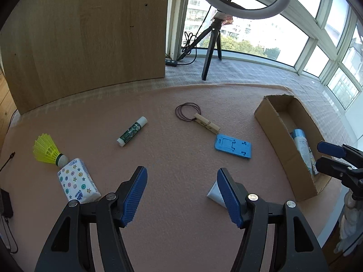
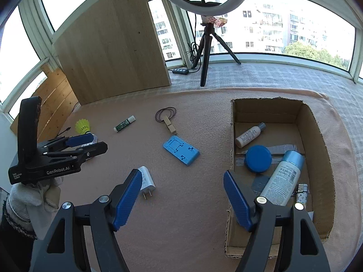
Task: Organize objects
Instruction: 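Move the right tool to the dotted tissue pack and grasp it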
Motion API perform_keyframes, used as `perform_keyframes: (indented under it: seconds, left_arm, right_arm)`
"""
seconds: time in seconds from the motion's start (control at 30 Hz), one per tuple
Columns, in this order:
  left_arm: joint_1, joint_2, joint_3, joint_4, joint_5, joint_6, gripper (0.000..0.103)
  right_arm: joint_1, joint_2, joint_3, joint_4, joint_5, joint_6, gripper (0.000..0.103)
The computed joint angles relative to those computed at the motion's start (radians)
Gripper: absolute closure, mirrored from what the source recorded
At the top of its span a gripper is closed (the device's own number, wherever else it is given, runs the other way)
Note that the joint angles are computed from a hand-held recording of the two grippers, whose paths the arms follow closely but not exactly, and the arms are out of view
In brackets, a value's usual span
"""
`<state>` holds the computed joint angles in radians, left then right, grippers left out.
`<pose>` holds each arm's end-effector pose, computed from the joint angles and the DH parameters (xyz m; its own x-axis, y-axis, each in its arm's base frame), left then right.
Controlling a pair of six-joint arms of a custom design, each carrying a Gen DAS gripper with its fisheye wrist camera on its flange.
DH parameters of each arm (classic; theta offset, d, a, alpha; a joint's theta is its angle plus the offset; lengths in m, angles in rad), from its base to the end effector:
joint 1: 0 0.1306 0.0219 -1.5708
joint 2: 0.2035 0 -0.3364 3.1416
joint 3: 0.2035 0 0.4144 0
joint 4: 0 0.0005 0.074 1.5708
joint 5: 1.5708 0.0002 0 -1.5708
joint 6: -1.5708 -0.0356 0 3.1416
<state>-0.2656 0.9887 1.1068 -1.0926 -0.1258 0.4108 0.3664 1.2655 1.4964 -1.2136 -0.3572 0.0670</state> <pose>0.3584 -0.0934 0.4014 -0.8088 -0.1905 -0.5563 -0.1424 0.9814 -0.1291 0.4163 0.1725 0.4707 -0.7404 -0.3513 -0.5730 -0.5676 0.7834 0.2531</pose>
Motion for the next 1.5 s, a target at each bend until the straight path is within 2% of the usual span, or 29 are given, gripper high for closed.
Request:
perform_keyframes:
  seconds: [0.17, 0.3, 0.43, 0.6, 0.77, 1.0, 1.2, 1.5]
  left_arm:
    - [0.111, -0.130, -0.098, -0.030, 0.026, 0.004, 0.035]
    - [0.216, -0.218, -0.162, -0.052, 0.057, -0.021, 0.035]
    - [0.333, -0.276, -0.210, -0.066, 0.120, -0.060, 0.035]
    - [0.472, -0.291, -0.247, -0.063, 0.219, -0.119, 0.035]
    - [0.556, -0.274, -0.273, -0.044, 0.310, -0.147, 0.036]
    - [0.578, -0.236, -0.287, -0.014, 0.383, -0.164, 0.036]
    - [0.566, -0.199, -0.289, 0.017, 0.409, -0.157, 0.037]
    - [0.570, -0.152, -0.279, 0.036, 0.451, -0.173, 0.056]
  right_arm:
    - [0.085, 0.049, 0.044, -0.004, -0.003, -0.041, 0.032]
    - [0.155, 0.106, 0.097, -0.014, -0.009, -0.052, 0.032]
    - [0.221, 0.174, 0.158, -0.028, -0.019, -0.068, 0.032]
    - [0.299, 0.276, 0.244, -0.048, -0.040, -0.093, 0.032]
    - [0.358, 0.383, 0.331, -0.080, -0.085, -0.107, 0.035]
    - [0.416, 0.513, 0.444, -0.112, -0.106, -0.140, 0.043]
    - [0.440, 0.604, 0.536, -0.155, -0.124, -0.157, 0.053]
    - [0.454, 0.701, 0.626, -0.202, -0.152, -0.171, 0.065]
